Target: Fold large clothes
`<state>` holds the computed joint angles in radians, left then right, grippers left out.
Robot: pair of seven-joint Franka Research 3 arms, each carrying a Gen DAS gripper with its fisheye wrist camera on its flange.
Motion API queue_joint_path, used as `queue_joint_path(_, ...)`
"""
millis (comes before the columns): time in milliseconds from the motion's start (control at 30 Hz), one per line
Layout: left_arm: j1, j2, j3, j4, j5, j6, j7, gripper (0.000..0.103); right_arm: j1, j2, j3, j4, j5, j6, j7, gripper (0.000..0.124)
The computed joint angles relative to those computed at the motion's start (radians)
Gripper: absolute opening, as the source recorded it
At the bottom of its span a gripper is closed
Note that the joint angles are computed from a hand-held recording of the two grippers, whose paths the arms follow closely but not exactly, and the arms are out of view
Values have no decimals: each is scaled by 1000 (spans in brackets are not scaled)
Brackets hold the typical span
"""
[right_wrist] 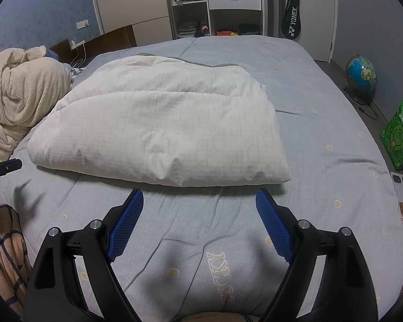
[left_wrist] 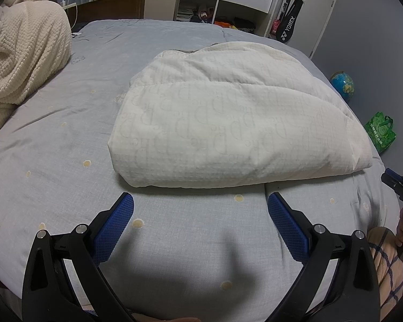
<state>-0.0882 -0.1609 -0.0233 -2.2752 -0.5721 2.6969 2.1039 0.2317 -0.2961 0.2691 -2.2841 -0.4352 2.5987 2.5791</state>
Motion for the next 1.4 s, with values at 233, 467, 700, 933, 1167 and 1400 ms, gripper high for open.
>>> queue_joint_path(233,0,2,1,3,-8,-3,7,96,2,4,-4,0,0,0,-9,81)
queue_joint_path(467,2,2,0,4,-10,-3,10,96,2,4,-3,1,-1,-2,-8,81)
queue_joint_path(700,3,3,-1,4,-10,-3,9,96,2,5,-4,2,-1,-1,-8,81)
queue_joint_path(933,3,3,-1,4,-10,-3,9,96,2,6,-5,1,0,1,-13,81)
queue_joint_path(1167,-1,0,1,6,-30,-5,23,96,2,5,-5,1,0,1,-12,81)
queue_joint_path(1400,2,1,-3,7,-18,-7,6,96,2,8,-7,1,0,2,-19,81)
